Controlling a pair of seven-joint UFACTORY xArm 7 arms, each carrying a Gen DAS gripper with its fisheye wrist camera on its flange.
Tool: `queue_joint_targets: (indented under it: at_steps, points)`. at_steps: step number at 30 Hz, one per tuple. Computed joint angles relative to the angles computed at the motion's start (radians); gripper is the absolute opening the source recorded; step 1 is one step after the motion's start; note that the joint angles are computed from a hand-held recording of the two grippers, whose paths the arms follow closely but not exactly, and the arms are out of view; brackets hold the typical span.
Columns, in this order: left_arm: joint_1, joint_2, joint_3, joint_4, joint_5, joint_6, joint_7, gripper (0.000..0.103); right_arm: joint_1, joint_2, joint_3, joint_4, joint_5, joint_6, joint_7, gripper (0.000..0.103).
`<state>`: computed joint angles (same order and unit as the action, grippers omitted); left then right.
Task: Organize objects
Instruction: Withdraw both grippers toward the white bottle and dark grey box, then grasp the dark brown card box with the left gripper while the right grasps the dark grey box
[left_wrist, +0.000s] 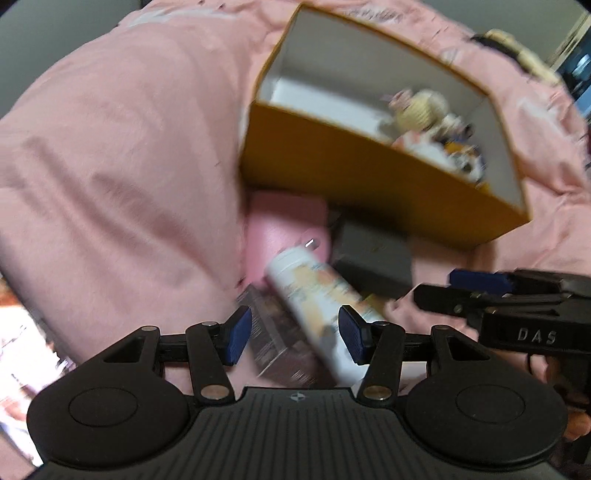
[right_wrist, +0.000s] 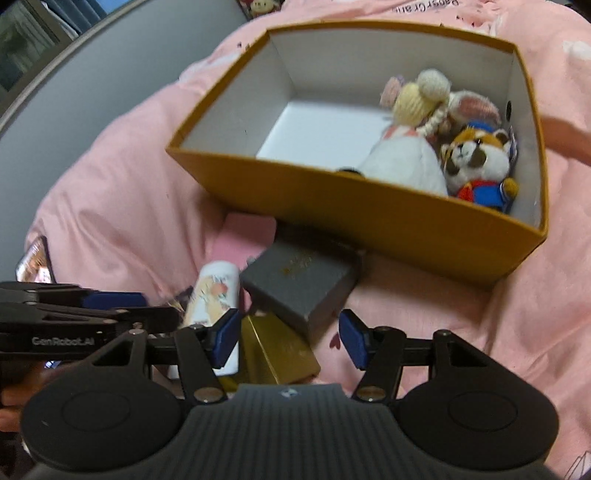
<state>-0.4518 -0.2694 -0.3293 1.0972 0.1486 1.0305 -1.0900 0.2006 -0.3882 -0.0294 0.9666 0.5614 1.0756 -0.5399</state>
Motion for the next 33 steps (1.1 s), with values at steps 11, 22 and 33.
queue_joint_targets:
  at_steps: [11,22,33]
  points:
    - [-0.013,0.015,0.026,-0.006,-0.102,0.052,0.041,0.062,-0.008,0.032,0.003,0.019,0.008,0.026,0.010,0.061]
    - [-0.012,0.015,0.026,-0.046,-0.150,-0.025,0.046,0.052,-0.030,0.093,0.007,0.057,0.025,0.047,0.069,0.061]
    - [-0.003,-0.019,0.038,-0.077,-0.166,-0.092,0.030,0.041,-0.042,0.145,0.025,0.077,0.036,0.029,0.119,0.061]
